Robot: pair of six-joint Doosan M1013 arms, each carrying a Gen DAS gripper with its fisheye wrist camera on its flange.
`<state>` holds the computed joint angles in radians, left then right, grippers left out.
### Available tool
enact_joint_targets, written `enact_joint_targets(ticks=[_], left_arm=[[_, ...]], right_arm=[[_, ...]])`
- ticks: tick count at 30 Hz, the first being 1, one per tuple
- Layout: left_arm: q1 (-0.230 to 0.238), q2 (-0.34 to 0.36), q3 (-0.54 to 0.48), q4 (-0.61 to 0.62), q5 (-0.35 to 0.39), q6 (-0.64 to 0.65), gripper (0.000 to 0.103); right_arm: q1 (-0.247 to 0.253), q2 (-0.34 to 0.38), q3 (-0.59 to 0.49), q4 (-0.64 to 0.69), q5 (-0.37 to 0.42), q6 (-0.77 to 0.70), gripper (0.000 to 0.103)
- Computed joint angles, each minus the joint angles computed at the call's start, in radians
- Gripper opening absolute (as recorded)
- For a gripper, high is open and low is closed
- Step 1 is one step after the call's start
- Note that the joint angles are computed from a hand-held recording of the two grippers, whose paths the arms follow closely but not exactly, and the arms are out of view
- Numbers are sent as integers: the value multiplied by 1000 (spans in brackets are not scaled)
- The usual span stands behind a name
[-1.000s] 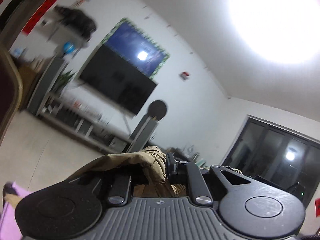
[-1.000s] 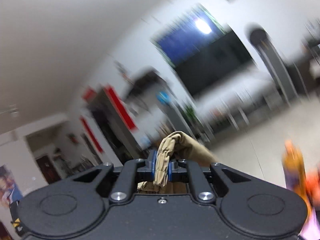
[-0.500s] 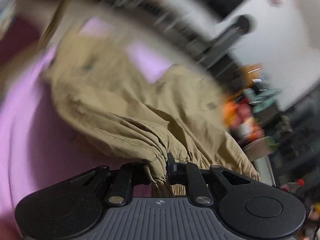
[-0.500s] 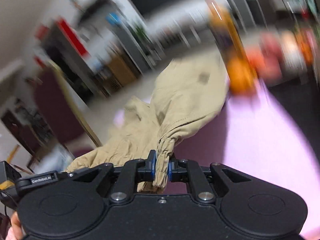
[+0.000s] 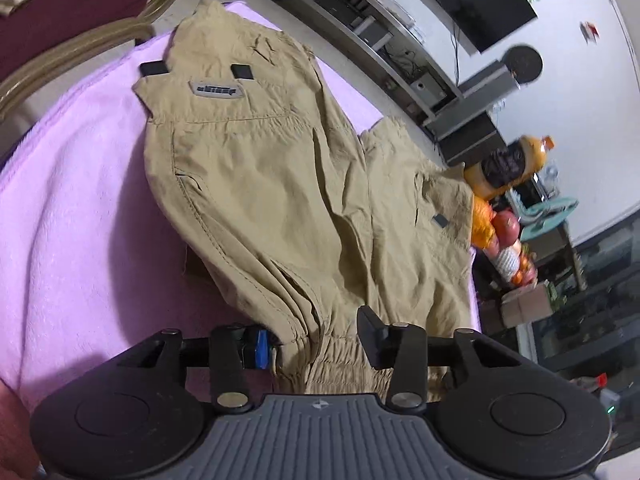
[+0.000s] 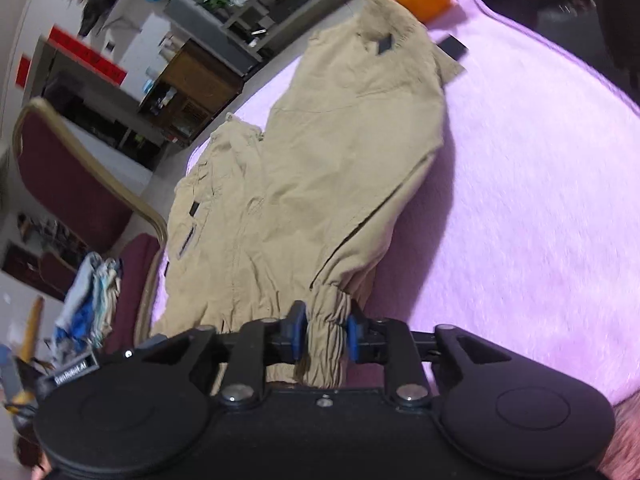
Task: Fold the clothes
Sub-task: 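Open both grippers to release the cuffs onto the towel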
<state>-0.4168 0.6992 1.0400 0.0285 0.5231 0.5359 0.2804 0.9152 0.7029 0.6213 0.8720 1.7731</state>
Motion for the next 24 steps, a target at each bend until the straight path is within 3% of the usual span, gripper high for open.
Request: enact_joint_targets(ticks=[5,7,9,10,11,13,16,18,20,24], left_arm=[[11,0,15,23,-11,-151,46],[16,8,9,21,0,-187,43],[23,21,-3,13,6,-201,26],[26,25,-6,3,3,-200,5],[23,19,-6,45,5,-224,2],[16,8,-6,132,11,-273,1],[6,-44,40,283,-54,-351,1],[6,-62,54,313,-51,-369,2],[11,-48,29,238,20,-306,3],[-6,82,-165,152,389,-115,5]], right_arm=[[-9,25,-21,4,-6,75,51],[-10,35,-33,-21,-11,133,51],[-9,46,-48,-57,-13,191,46],[-6,52,-59,-86,-11,219,25],[-5,54,-63,-95,-14,227,10],[-5,43,-47,-67,-44,201,9],[-21,-8,45,140,-132,77,9],[-31,-25,76,220,-134,46,9],[-35,-24,74,204,-103,76,9],[1,37,-58,-165,54,226,9]])
